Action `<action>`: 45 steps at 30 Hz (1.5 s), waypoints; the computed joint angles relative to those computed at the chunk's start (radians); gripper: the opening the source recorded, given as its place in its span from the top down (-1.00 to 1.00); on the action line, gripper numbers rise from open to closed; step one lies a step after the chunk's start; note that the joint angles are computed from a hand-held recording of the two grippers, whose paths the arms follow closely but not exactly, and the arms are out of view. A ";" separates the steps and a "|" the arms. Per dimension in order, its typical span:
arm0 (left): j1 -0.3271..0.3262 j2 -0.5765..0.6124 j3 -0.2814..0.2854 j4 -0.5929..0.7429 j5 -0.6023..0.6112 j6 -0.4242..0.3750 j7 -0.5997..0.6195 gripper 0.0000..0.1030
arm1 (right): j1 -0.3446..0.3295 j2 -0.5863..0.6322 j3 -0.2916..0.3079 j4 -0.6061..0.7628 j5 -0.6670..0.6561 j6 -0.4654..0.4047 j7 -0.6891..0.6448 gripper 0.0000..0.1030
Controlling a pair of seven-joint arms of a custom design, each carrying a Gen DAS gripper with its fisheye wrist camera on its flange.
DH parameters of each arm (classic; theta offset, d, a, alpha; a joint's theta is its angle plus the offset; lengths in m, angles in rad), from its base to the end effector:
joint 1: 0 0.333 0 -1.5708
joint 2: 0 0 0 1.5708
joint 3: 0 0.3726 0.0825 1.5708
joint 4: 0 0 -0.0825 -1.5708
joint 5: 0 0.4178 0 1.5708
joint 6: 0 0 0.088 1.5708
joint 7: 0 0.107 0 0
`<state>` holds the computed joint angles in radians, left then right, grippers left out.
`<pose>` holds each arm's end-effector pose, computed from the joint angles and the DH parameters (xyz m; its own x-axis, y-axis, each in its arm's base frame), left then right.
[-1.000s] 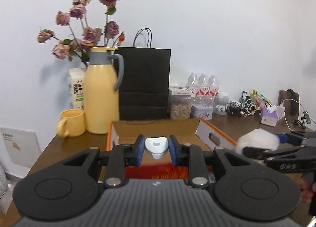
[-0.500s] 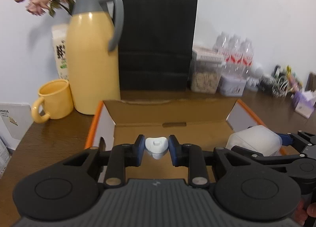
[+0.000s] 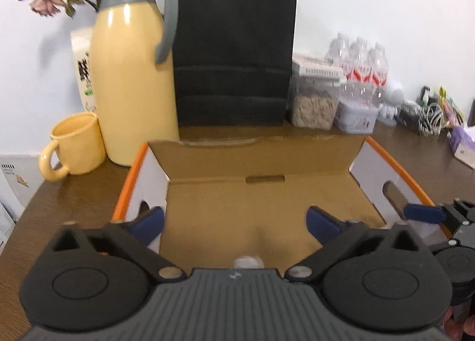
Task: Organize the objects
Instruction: 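Carry the cap and container into the cardboard box and open both grippers, then withdraw both grippers from the cardboard box back over the table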
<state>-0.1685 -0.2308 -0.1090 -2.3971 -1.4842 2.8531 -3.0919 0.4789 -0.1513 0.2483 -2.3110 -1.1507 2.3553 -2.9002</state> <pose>0.4907 -0.0863 0.4815 -0.5556 -0.8310 0.0266 -0.4829 0.2965 -0.8240 0.4024 0.3463 0.4671 -0.2842 -0.9587 -0.0090 -0.5829 0.1802 -0.7923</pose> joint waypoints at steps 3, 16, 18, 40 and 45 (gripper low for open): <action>0.000 -0.015 0.004 -0.005 -0.043 0.000 0.040 -1.00 | 0.001 -0.005 0.004 -0.001 -0.009 -0.004 0.013 -1.00; 0.037 -0.192 0.048 -0.103 -0.116 -0.113 0.124 -1.00 | 0.034 -0.112 0.072 -0.022 -0.063 -0.113 0.063 -1.00; 0.047 -0.246 0.069 -0.139 -0.118 -0.157 0.148 -1.00 | 0.047 -0.134 0.094 -0.029 -0.066 -0.141 0.062 -1.00; 0.276 -0.657 0.329 -0.504 0.316 -0.488 0.080 -1.00 | 0.316 -0.093 0.272 -0.040 0.076 -0.437 0.181 -1.00; 0.331 -0.669 0.356 -0.536 0.431 -0.550 0.035 -1.00 | 0.376 -0.056 0.270 -0.034 0.092 -0.460 0.253 -1.00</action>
<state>0.1629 -0.8995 0.2465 -2.9335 -1.0535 2.3027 -3.0572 0.8548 -0.2069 0.5181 -2.3448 -1.0587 1.8949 -2.6469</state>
